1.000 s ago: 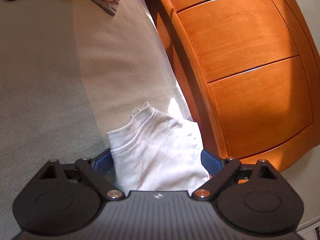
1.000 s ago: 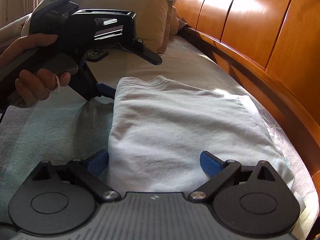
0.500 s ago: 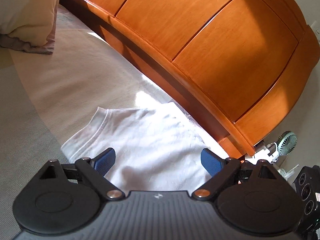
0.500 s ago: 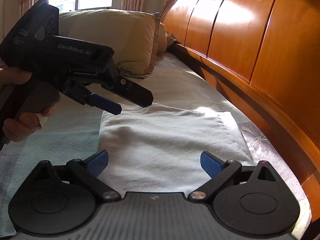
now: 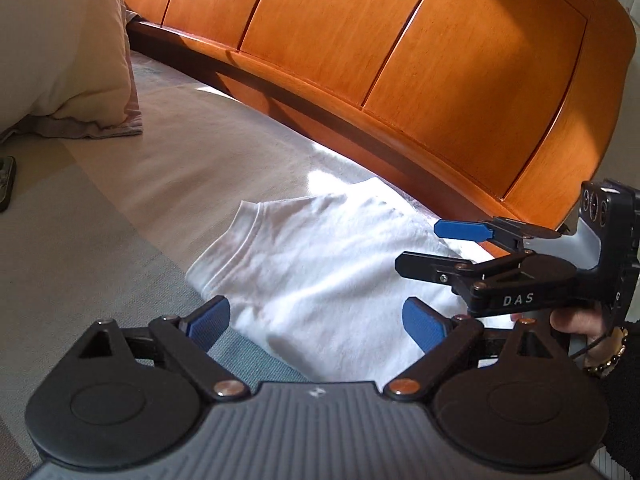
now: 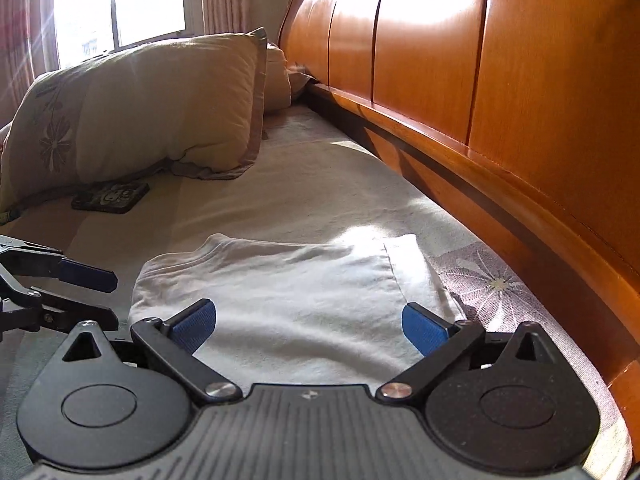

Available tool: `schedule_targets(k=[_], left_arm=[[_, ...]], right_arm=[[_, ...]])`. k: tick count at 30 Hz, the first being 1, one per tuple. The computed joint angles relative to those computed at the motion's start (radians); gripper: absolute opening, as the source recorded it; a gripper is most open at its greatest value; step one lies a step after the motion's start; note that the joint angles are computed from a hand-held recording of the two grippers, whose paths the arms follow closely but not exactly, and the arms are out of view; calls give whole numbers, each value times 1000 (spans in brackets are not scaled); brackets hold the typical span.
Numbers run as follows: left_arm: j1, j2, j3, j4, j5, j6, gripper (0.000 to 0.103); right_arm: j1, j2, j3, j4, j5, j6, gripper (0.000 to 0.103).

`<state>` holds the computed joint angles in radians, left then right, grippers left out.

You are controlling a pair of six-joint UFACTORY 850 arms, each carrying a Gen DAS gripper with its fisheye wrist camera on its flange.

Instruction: Fold clothes

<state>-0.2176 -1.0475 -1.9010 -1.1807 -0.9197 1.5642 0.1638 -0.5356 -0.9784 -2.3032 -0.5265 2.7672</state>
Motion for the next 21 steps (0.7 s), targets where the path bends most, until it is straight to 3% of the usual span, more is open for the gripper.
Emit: schedule_targets(k=[2, 7, 15, 21], left_arm=[[4, 36, 63, -7, 41, 48, 93], [17, 113, 184, -20, 52, 193, 93], [37, 257, 398, -71, 39, 380, 93], [87, 373, 554, -124, 36, 546, 94]], right_arm=[[-4, -36, -32, 63, 15, -58, 103], [8, -29, -32, 117, 12, -60, 103], [59, 95, 93, 102, -37, 48, 103], [61, 194, 258, 13, -102, 280, 103]])
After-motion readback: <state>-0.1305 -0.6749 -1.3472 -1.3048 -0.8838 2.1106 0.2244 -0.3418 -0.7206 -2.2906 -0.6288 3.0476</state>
